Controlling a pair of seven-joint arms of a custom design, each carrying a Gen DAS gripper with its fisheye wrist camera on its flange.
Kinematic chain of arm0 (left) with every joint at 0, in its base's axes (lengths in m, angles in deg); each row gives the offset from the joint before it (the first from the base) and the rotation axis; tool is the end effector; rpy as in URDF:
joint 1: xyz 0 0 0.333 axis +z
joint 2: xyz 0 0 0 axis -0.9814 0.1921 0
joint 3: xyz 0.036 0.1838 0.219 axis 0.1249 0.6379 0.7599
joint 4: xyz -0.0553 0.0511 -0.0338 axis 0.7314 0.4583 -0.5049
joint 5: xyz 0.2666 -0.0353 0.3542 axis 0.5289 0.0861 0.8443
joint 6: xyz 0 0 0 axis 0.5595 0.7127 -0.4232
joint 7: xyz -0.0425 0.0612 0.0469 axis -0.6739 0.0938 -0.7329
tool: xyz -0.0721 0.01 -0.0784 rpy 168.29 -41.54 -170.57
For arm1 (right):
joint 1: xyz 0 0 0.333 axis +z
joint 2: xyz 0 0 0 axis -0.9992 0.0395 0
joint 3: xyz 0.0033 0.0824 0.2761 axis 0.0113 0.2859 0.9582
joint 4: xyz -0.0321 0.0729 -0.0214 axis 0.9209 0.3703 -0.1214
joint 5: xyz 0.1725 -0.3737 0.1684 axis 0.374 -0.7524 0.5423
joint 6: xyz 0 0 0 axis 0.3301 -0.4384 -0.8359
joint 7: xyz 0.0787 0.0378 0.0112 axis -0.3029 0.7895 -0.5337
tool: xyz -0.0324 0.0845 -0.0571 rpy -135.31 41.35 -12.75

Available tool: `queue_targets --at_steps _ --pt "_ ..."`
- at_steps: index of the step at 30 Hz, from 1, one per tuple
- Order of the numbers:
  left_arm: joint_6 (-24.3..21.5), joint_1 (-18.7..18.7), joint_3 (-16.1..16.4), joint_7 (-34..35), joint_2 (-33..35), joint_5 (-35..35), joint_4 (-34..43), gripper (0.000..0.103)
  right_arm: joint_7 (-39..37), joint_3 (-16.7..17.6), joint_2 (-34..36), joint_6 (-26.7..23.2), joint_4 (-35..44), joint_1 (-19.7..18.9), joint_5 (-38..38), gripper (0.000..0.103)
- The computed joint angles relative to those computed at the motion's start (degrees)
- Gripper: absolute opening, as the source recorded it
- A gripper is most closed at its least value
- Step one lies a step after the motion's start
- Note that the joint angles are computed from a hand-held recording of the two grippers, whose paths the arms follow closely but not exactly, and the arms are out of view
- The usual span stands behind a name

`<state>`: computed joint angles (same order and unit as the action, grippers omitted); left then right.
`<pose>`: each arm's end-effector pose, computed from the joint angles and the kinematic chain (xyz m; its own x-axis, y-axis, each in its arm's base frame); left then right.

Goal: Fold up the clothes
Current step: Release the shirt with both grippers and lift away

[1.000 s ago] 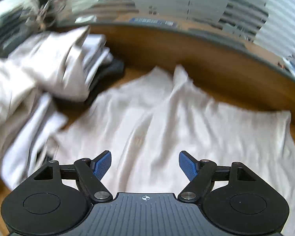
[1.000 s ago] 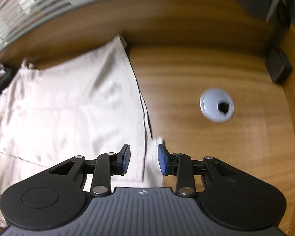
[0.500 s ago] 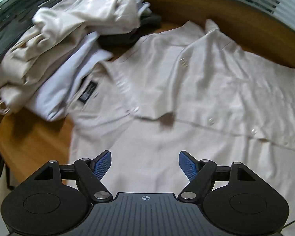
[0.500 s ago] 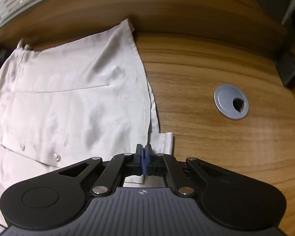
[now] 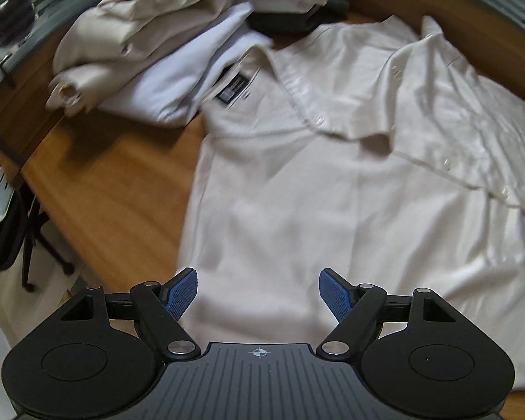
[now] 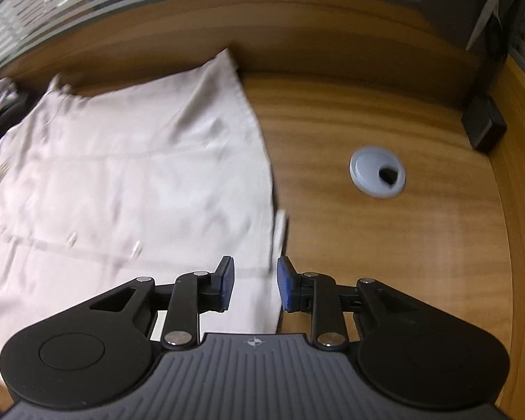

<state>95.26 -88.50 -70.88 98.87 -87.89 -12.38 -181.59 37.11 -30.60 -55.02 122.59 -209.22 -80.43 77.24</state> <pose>0.3546 -0.2050 0.5455 0.2942 -0.9502 -0.1025 -0.8853 -0.2306 -0.4037 0.4592 0.0104 0.5710 -0.0621 -0.9881 -0.1405 -0.8808 0.1204 -0.4580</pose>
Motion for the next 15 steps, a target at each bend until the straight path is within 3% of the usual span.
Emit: queue_targets --at_steps 3,5,9,15 --pt "-1.73 -1.15 0.1 0.11 -2.6 -0.85 -1.74 0.079 -0.18 0.21 -6.39 -4.37 -3.46 0.08 0.03 0.033" --pt "-2.74 -1.81 0.02 0.38 -3.78 -1.39 -2.46 0.079 0.43 0.14 -10.48 -7.08 -5.97 0.12 0.43 0.042" --pt "-4.08 -2.82 -0.1 1.49 -4.54 -2.28 -2.85 0.079 3.08 0.45 -17.78 -12.43 -10.41 0.28 1.3 0.043" --pt "-1.21 -4.87 -0.02 5.86 -4.24 -3.44 -2.4 0.079 6.83 1.15 -23.47 -12.87 -14.8 0.67 0.72 0.043"
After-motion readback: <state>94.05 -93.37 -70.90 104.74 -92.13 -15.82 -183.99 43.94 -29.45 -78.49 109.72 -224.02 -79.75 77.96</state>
